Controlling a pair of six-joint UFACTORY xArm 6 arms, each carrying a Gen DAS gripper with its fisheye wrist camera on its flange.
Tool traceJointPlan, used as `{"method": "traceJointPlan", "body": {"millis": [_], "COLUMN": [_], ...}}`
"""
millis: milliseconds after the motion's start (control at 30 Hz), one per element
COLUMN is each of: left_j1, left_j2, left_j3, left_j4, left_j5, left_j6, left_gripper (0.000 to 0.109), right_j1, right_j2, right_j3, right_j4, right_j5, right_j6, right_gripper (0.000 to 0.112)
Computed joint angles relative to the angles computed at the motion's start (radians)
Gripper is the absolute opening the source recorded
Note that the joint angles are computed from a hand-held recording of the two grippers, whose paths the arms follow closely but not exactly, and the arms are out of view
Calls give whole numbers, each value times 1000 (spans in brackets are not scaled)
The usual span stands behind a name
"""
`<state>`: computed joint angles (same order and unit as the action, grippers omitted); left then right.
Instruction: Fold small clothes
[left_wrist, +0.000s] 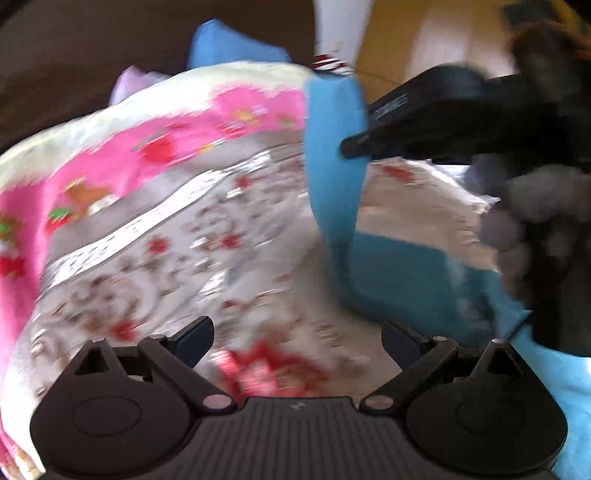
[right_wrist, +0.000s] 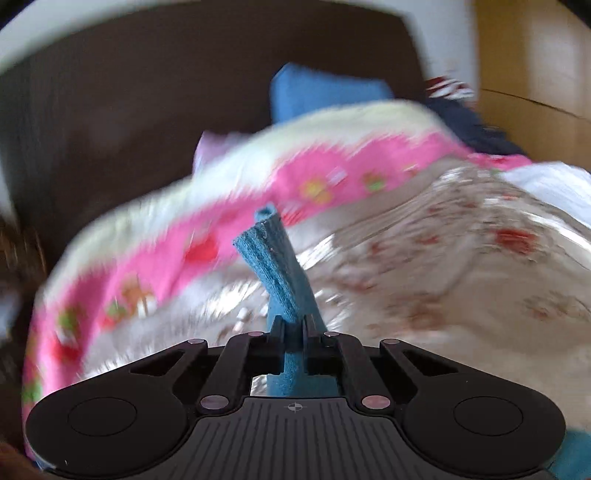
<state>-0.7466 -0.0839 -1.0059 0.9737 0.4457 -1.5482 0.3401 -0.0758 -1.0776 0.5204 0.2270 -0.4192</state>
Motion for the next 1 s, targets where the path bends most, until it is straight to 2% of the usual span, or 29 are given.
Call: {"method": "traceJointPlan", "body": {"millis": [100,233,367,467,567,633,667,733,833,933,1000], "left_j1": [-43,-112,-172,-215,-247,-268,-279,-310,-321,-312,-297], "left_j2": [50,151,279,403,558,653,676,695,681,641,609], "left_j3": [-85,-244,-416,-558,-711,-807,-833,-854,-838,-800,-765], "left_j4": [23,30,5,-13,-129,-230,-224,-122,-95,-115,-116], "left_j5": [-3,15,10,4,22,85,122,185,205,173,119], "left_j6": [52,145,252,340,514,634,655,654,671,654,617], "left_gripper": [103,103,103,103,103,103,103,103,103,103,103], "right_j1": [-80,-223,-433,-616,-783,-832,-852,-882,-884,-934,-963], "right_j2": [-165,-381,-594,-696,-715,-678,-656,-637,-657,-653,-653], "right_j3": [107,250,398,502,604,660,684,714,733,716,706], "right_j4": [181,348,493,555,526,479,469,546,653,728,768], "right_j5": [-19,-33,5,50,112,116,124,157,146,211,247], "right_j6": [-85,-157,-210,-222,-177,-144,-129,-179,-269,-328,-347], "right_gripper": [7,7,7,7,7,7,7,8,12,17,21]}}
